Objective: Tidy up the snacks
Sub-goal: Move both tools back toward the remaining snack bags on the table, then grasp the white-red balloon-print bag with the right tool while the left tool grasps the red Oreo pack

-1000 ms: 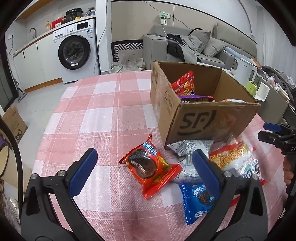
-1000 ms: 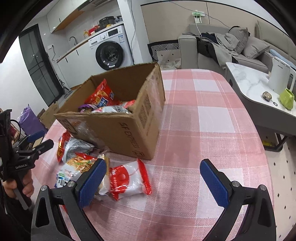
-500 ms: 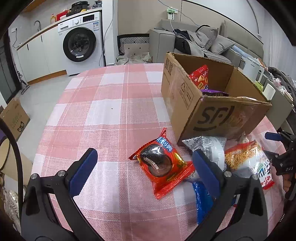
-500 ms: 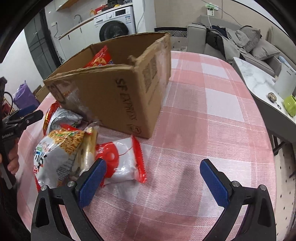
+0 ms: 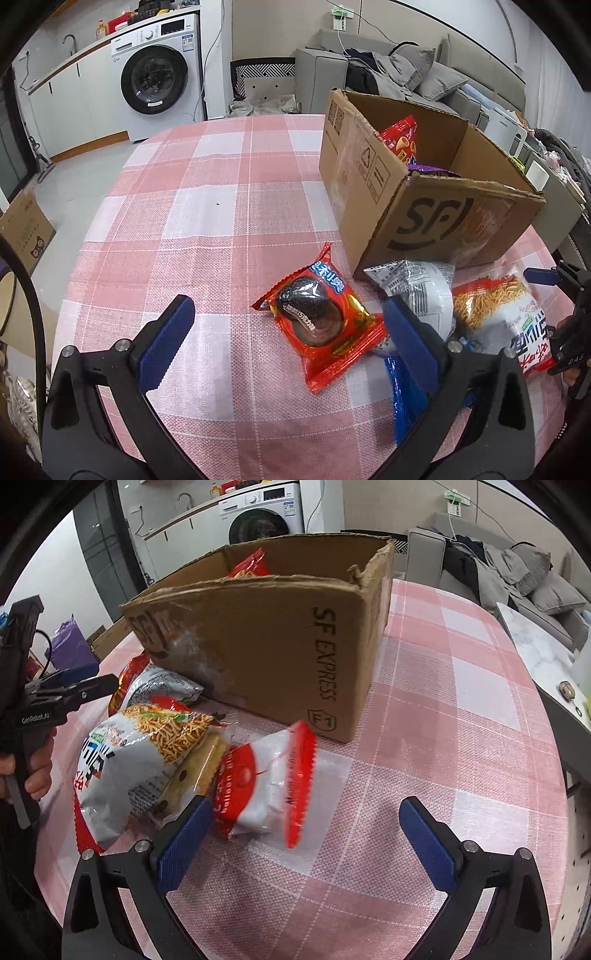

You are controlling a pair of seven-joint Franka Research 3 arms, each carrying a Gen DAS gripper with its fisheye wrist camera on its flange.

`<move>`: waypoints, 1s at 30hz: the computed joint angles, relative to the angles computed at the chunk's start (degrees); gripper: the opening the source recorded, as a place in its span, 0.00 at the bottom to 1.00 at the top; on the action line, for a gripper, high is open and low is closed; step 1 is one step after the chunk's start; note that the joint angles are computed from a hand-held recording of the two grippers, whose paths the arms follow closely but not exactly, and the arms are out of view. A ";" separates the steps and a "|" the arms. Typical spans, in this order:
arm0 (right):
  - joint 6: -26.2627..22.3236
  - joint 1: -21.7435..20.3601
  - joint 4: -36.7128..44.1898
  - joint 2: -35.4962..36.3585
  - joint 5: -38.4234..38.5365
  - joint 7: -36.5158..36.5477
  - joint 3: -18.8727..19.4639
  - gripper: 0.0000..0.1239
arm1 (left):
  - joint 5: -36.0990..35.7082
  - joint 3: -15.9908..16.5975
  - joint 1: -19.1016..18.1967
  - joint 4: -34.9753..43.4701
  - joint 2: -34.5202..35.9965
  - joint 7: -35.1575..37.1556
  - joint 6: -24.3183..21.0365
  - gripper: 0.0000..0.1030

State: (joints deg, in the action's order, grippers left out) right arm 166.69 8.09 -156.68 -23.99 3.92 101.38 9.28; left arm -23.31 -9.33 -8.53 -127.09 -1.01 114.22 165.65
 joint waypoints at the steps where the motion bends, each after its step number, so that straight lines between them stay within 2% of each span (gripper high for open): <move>1: -0.14 0.28 0.03 0.08 -0.18 -0.52 -0.03 0.83 | 0.28 -0.02 0.02 -0.04 0.05 -0.23 0.13 0.99; 4: 0.20 0.80 -0.33 -0.01 -0.10 -1.09 -0.01 0.83 | 0.58 -0.09 0.09 0.03 0.28 -0.55 0.09 0.99; 7: -0.04 -1.32 0.19 0.72 -1.67 1.20 1.82 0.83 | 1.29 -0.17 0.26 0.10 0.55 -1.23 -0.08 0.99; 11: 0.56 -3.13 0.65 1.59 -3.25 3.99 2.36 0.82 | 1.72 -0.31 0.52 0.32 1.03 -1.90 -0.18 0.99; 16: 0.80 -4.21 0.60 1.66 -4.83 5.25 1.85 0.74 | 0.55 -0.64 1.16 1.28 2.10 -2.75 -1.21 0.99; 19: 1.24 -4.05 0.40 1.60 -4.92 5.23 1.42 0.71 | -1.88 -1.08 1.66 1.90 2.77 -0.95 -2.12 0.99; 22: 1.37 -4.06 0.37 1.53 -5.05 5.34 1.37 0.66 | -0.95 -1.34 2.02 2.14 3.34 -1.80 -2.15 0.98; 27: 2.01 -2.89 0.14 1.51 -3.64 4.00 0.21 0.61 | -6.06 -2.22 2.90 3.14 4.00 2.41 -3.95 0.84; 30: 1.84 -2.18 -0.43 0.50 -2.72 3.74 0.40 0.57 | -7.95 -2.52 3.11 3.56 4.46 4.42 -4.66 0.70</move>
State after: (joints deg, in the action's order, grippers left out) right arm 168.53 5.91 -157.11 -23.49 1.20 105.12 9.69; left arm -31.26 -11.85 -5.42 -123.53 3.44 118.64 160.99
